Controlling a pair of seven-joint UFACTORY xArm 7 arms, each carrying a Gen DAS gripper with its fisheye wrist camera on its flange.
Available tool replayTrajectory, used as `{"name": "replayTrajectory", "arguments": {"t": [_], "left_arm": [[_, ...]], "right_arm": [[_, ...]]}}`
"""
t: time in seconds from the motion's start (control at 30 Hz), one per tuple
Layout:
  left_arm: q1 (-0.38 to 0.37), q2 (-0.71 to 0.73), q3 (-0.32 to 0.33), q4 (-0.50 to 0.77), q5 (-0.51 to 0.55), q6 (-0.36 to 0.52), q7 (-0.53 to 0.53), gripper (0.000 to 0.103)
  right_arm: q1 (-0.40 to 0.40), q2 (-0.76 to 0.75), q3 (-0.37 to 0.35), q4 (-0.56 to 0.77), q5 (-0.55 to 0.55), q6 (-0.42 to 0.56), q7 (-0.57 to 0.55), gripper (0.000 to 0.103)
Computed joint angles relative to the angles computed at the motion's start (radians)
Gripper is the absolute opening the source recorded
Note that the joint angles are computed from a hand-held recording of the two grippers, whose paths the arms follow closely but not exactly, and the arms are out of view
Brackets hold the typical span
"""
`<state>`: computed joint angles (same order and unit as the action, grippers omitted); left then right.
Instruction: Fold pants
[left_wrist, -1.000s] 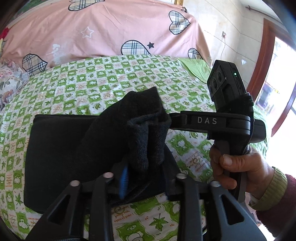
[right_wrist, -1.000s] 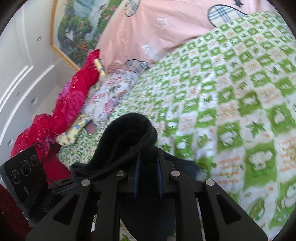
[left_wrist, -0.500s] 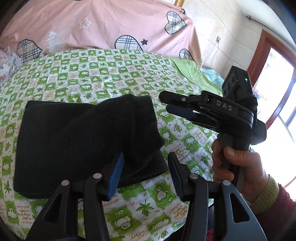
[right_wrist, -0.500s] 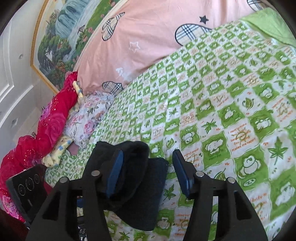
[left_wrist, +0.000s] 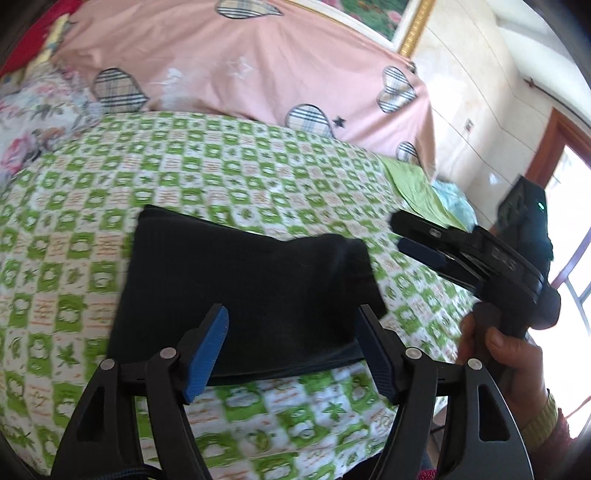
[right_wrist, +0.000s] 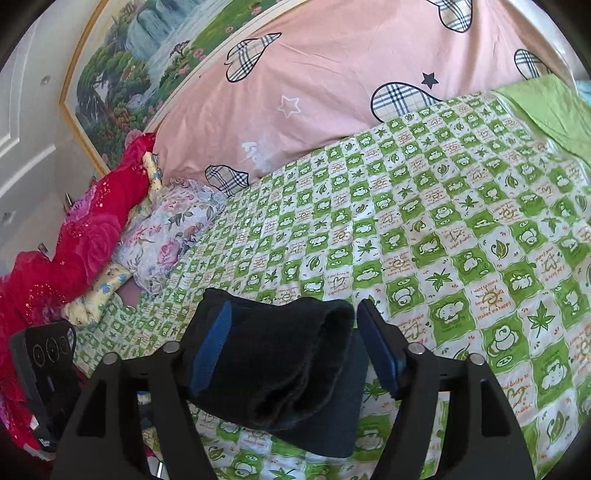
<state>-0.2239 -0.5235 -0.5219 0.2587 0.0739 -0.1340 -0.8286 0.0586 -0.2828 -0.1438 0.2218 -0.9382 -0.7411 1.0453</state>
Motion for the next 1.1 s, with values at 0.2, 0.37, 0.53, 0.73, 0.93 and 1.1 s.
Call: {"name": "replayTrajectory", "arguments": {"t": [0.2, 0.37, 0.53, 0.73, 0.93, 1.1], "left_arm": [[-0.053, -0.091, 0.125, -0.074, -0.020, 0.053, -0.013, 0.082], [-0.093, -0.130, 0.254, -0.120, -0.034, 0.089, 0.013, 0.082], [-0.175, -0.107, 0.433, -0.129, -0.067, 0.100, 0.095, 0.082], [-0.335, -0.011, 0.667, -0.077, -0.144, 0.106, 0.253, 0.083], [-0.450, 0.112, 0.782, 0.007, -0.232, 0.138, 0.378, 0.083], [-0.611, 0.165, 0.922, 0.048, -0.342, 0.124, 0.487, 0.083]], "right_arm": [[0.051, -0.040, 0.015, -0.018, 0.055, 0.063, 0.016, 0.091], [0.094, -0.012, 0.012, -0.013, 0.084, 0.109, 0.053, 0.094], [0.110, 0.044, 0.001, -0.001, 0.081, 0.109, 0.109, 0.094], [0.094, 0.079, 0.031, 0.011, 0.082, 0.109, 0.139, 0.094], [0.072, 0.114, 0.036, 0.024, 0.035, 0.107, 0.185, 0.094], [0.036, 0.153, 0.064, 0.035, 0.014, 0.089, 0.184, 0.094]]}}
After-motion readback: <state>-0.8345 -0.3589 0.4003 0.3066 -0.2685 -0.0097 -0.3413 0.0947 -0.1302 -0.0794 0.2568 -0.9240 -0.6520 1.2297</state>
